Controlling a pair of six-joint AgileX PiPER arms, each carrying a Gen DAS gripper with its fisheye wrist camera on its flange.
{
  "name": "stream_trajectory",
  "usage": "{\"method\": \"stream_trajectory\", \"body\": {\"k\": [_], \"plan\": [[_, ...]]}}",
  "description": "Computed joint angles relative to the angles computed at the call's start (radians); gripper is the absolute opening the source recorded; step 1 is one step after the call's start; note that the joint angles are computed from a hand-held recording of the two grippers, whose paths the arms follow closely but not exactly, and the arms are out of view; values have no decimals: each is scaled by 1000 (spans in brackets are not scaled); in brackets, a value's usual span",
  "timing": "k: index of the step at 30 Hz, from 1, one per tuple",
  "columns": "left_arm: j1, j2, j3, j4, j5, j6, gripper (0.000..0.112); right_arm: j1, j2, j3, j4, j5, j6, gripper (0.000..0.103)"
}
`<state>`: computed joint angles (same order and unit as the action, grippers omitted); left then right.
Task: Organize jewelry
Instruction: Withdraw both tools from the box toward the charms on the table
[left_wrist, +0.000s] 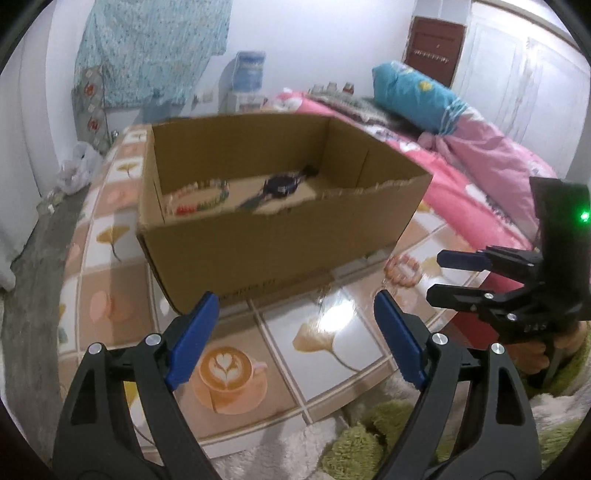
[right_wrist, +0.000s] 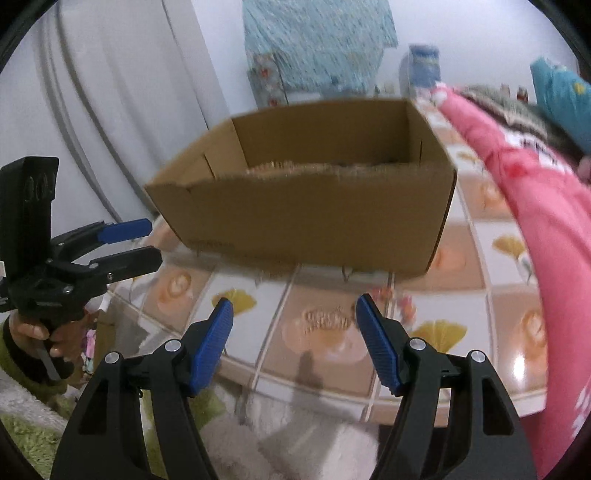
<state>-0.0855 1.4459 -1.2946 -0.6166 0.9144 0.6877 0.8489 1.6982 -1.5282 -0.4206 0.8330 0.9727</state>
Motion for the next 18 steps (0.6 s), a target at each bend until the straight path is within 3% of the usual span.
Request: {"method": "stream_trajectory", "body": {"k": [15,18], "plan": [[-152,65,36,172,-117,-73,81,-1,101,-73,82,8,-71,67],[-188,78,29,230,-146,-97,73,-11,109,-77,98,3,-78,67]]}}
